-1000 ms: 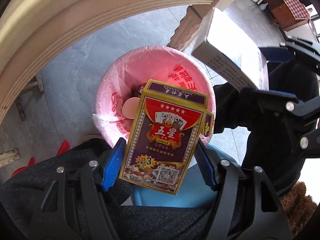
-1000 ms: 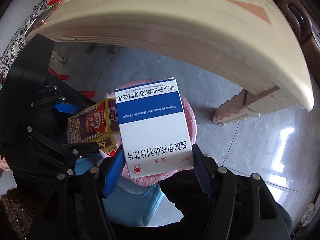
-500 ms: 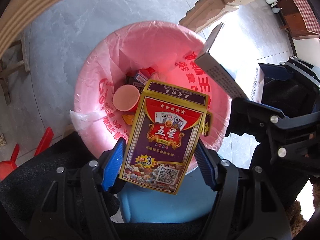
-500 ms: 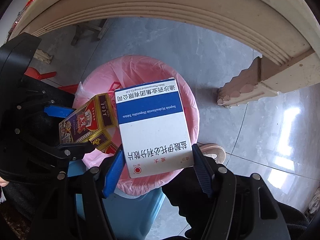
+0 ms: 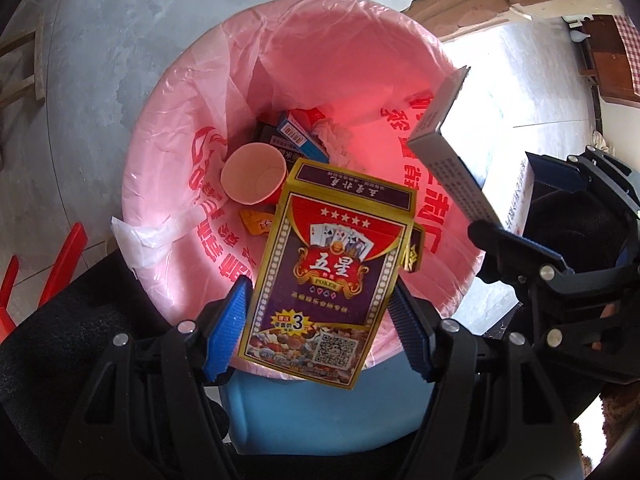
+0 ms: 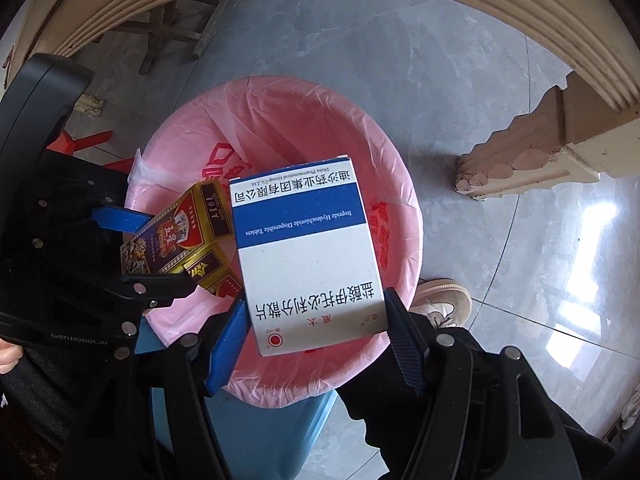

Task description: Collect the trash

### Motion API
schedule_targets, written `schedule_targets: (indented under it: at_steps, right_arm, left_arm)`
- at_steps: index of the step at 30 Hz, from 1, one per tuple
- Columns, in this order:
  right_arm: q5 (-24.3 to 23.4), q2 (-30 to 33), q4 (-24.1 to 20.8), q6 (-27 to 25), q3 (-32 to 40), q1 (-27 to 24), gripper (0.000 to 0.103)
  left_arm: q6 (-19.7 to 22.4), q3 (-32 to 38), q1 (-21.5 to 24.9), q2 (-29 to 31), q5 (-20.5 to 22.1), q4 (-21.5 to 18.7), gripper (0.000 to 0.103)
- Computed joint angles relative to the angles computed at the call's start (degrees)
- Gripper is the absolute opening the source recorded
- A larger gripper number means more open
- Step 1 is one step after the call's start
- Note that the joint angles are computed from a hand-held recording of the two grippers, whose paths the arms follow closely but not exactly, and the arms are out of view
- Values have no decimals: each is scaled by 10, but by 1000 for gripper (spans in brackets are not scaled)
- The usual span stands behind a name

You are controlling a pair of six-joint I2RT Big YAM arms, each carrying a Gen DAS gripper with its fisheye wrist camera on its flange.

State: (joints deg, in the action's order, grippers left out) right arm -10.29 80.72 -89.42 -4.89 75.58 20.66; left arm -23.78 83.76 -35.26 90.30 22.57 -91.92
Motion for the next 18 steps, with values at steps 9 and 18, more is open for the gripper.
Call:
schedule_targets:
  at_steps: [9, 18]
  right_arm:
    - [-8, 13, -1, -5, -3, 2, 64]
    - [4, 17, 4, -8, -4, 9, 82]
  left_arm:
    - [0, 3, 2, 11, -2, -14, 74]
    - [-3, 3, 2, 10, -18, -23, 80]
